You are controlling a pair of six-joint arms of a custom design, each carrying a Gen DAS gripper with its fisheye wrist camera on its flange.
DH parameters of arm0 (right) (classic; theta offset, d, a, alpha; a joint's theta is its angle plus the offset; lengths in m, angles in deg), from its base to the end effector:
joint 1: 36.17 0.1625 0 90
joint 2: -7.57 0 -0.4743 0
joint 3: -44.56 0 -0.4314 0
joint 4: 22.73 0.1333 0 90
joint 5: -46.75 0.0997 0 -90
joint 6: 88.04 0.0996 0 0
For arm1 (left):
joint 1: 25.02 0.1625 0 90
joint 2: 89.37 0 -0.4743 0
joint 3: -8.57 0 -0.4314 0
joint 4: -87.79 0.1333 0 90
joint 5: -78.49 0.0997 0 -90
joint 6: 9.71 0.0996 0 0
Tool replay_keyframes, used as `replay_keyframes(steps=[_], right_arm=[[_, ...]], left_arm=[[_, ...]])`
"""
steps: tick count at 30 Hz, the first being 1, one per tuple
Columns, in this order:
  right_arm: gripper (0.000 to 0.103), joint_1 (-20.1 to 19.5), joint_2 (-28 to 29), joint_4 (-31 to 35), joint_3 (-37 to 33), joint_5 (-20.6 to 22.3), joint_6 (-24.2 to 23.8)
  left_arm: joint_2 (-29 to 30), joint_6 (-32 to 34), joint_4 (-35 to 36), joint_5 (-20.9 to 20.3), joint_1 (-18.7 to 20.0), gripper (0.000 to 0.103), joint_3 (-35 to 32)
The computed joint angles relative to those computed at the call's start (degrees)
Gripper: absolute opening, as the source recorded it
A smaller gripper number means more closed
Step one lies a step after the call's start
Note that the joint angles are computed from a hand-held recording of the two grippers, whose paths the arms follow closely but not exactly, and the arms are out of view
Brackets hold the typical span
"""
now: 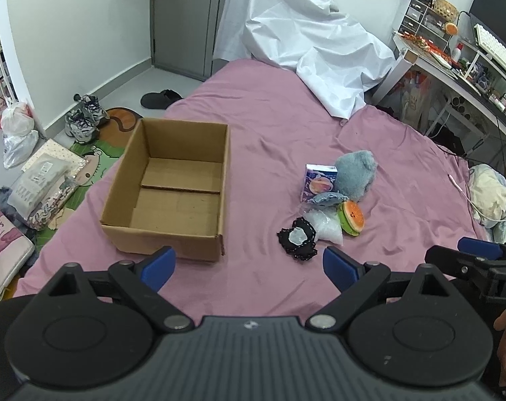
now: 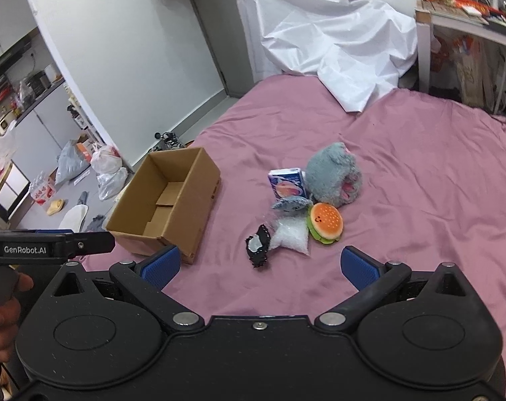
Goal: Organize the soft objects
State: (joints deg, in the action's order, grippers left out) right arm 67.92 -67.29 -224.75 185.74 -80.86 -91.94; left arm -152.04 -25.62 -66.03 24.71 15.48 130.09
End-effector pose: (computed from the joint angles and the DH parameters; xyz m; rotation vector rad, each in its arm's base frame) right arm 0.1734 -0.3929 0.2415 0.0345 -2.3829 1.0615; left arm -0.2913 -0.5015 0.1432 0.7160 2.4999 -0.5544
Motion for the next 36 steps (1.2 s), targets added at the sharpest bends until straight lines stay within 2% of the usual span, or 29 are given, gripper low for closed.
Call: replay_keyframes(steps=[11,19,24,26,30,36], right_arm=[[0.103,-4.78,0.45,-0.36,-0.32,2.68,1.99],[0.103,-8.45,0.51,0.01,-1.3,6.65,2.11],[0.103,-11.39,1.26,-3.5,-1.54,9.28,3.77],[0.102,-12.21,1.9,-4.54,-1.95,8.91,4.62],[0.101,-13.35,3.14,-4.46,-3.0,9.16,4.5],[0.093,-15.58,3.68,-2.65,-4.21,11.15,6.01]], left_arm=[[4.81,-0.27,-1.48,-1.65,1.29,0.094,-2.57],[8.66,-1.2,-2.53,-3.09,2.44,0.092,-4.93],[11.25,-1.81,-3.0,-3.58,3.2,0.091,-6.3],[12.37,-2.09,-3.4,-4.01,3.61,0.091,-6.99],[14.71,-2.38,-3.63,-4.4,4.39,0.089,-8.67],[18.53,-3.36,-2.8,-5.46,6.13,0.084,-11.43]])
